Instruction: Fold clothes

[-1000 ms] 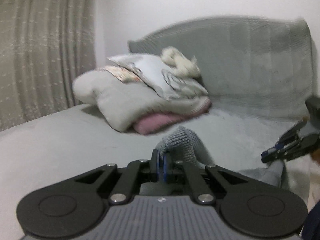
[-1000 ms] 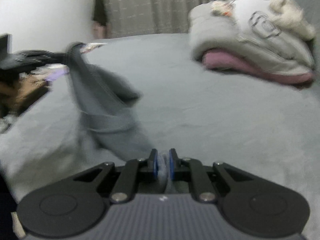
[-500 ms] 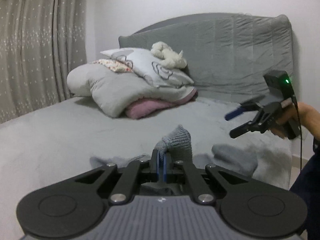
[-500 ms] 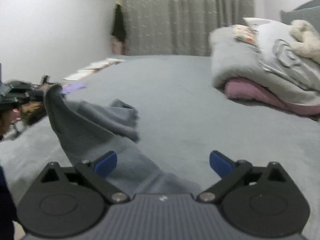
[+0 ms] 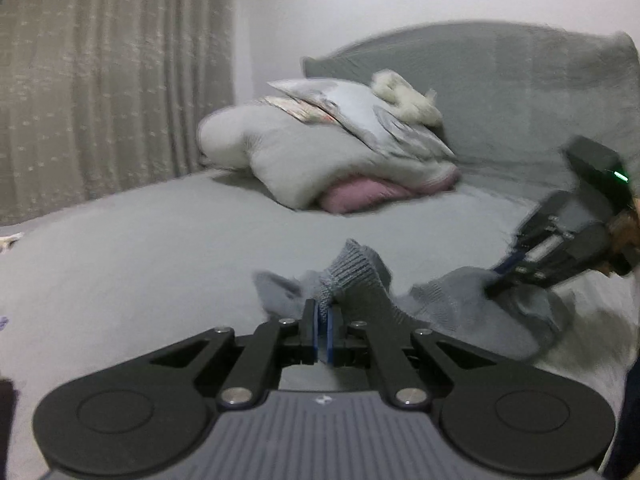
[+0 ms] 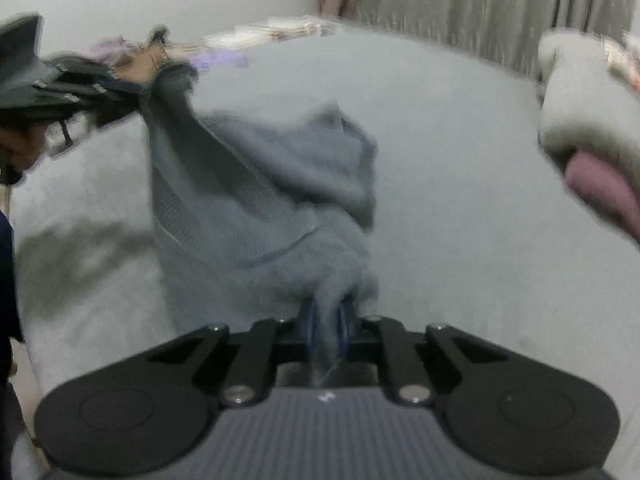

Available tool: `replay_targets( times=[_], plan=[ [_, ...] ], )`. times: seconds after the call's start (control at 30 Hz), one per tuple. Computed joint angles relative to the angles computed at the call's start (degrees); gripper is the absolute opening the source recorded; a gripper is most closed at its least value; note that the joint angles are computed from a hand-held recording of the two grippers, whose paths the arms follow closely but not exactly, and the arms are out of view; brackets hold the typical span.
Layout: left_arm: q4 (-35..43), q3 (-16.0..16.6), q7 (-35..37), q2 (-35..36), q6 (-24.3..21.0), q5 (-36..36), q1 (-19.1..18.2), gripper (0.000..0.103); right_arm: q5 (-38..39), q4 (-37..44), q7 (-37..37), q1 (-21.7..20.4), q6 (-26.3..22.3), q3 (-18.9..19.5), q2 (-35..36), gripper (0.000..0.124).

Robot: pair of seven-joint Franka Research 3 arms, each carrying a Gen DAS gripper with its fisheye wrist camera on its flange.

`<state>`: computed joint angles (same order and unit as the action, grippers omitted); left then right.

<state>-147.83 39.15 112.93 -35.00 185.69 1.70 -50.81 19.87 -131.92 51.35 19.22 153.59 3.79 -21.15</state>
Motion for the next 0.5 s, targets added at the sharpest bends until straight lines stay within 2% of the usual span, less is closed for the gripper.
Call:
replay_targets(
  times=[0.07, 0.13, 0.2, 0.23, 0.27, 0.33, 0.4, 0.5],
  plan=[
    [-1.3, -7.2, -2.8, 3.0, 5.5, 0.3, 7.9, 0.002, -4.9, -5.0, 3.5, -2.7, 9.7, 4.2, -3.6, 0.004],
    [-2.7, -13.3, -4.6, 4.6, 12.0, 0.7, 13.7, 0.002, -9.6, -8.8, 8.2, -6.6, 19.0, 8.7, -6.4, 0.004],
    [-3.5, -18.9, -6.6, 5.5, 17.2, -0.8, 18.7, 0.002, -13.1, -10.9, 13.4, -12.4, 27.6, 14.4, -8.4, 0.004],
    [-3.7, -21.3, -7.7, 5.7, 19.2, -2.0, 20.7, 0.002, -12.1, -10.9, 13.8, -16.6, 29.8, 18.5, -8.7, 0.004],
    [-3.8, -23.3, -8.7, 5.8, 20.9, -3.2, 22.6, 0.002, -15.1, -11.3, 17.8, -21.6, 33.6, 22.7, -9.6, 0.004],
    [-3.3, -27.5, -10.9, 5.4, 24.0, -6.0, 26.2, 0.002, -14.1, -11.4, 20.7, -31.2, 38.2, 31.7, -12.1, 0.004],
    [-2.6, -30.0, -12.8, 4.5, 25.3, -7.2, 28.6, 0.002, -10.8, -10.9, 22.3, -40.0, 42.4, 40.1, -15.6, 0.003],
    [-1.5, -35.3, -14.0, 1.9, 26.3, -9.7, 33.8, 0.000, -5.7, -9.6, 23.8, -47.0, 45.6, 46.4, -20.5, 0.003]
  ],
)
